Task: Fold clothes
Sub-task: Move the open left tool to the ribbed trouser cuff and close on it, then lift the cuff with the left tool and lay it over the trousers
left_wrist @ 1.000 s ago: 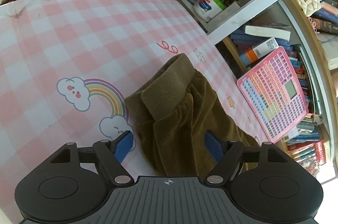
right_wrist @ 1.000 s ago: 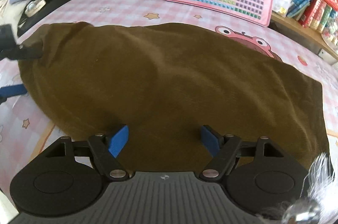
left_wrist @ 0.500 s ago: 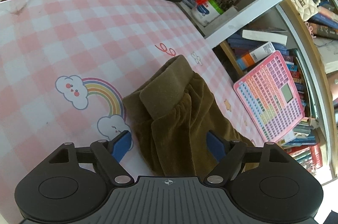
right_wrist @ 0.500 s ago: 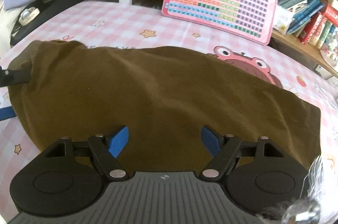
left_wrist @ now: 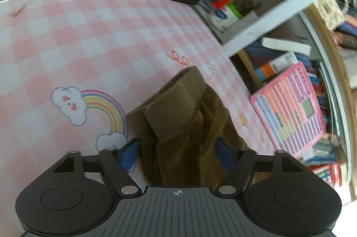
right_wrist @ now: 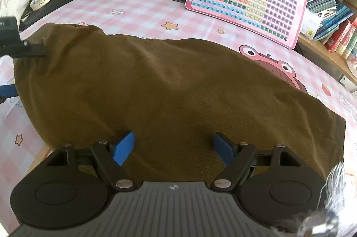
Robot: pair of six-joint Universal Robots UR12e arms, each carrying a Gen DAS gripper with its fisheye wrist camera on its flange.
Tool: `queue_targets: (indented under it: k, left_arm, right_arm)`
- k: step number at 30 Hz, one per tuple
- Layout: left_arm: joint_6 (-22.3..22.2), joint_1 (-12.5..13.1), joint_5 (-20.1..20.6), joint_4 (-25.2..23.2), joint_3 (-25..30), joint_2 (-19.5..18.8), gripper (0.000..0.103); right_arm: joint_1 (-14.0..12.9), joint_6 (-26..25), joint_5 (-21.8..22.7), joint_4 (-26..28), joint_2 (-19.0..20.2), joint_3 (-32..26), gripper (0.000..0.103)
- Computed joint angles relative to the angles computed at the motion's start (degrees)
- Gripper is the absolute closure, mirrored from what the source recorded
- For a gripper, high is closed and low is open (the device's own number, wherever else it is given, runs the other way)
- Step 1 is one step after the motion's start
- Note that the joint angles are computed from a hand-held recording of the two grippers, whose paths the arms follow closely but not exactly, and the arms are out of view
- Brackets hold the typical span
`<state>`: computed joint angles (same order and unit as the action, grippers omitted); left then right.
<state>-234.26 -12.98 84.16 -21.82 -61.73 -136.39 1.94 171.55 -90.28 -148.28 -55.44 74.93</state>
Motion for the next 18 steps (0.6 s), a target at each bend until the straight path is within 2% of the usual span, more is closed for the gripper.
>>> queue_targets:
  k: [1,2,4,7,10,12,15,18]
  left_arm:
    - [-1.23,0.08,0.14,-0.38,-0.06,0.06,0.057]
    - [-2.22,0.22,-0.05,-0.45,-0.18,0.09,0.065]
    - [-3.9,0.49,-0.51,-0.5,-0.48,0.16,0.069]
    - [-4.2,0.69,-1.24,-0.28,-0.97,0.33,0.072]
    - [-4.01,0.99,-2.59,-0.05,-1.33,0.46,0.071]
    - [-3.44,1.27,-3.8,0.31,-1.46,0.47,0.066]
    - [-4.05,1.67,-5.69,1.65,-1.67,0.33,0.056]
    - [-4.98,1.72,-6.38,2.53,-1.56,0.1,0.048]
  right_arm:
    - [0.07,0.08,-0.25,-0.05,0.0,0.0,0.026]
    - [0.13,-0.05,-0.34,-0.02,0.08,-0.22,0.026]
    - [0.24,-0.35,-0.5,0.04,0.27,-0.73,0.027]
    - [0.47,0.25,-2.2,-2.95,2.03,-3.01,0.027]
    - [0.79,0.21,-6.46,-4.07,5.24,-7.64,0.027]
    - [1.02,-0.33,-7.81,-3.44,7.03,-10.19,0.028]
    - [1.11,-0.29,-6.97,-7.33,8.11,-10.75,0.029]
    - [1.32,-0.84,-6.93,-3.66,8.83,-12.32,0.028]
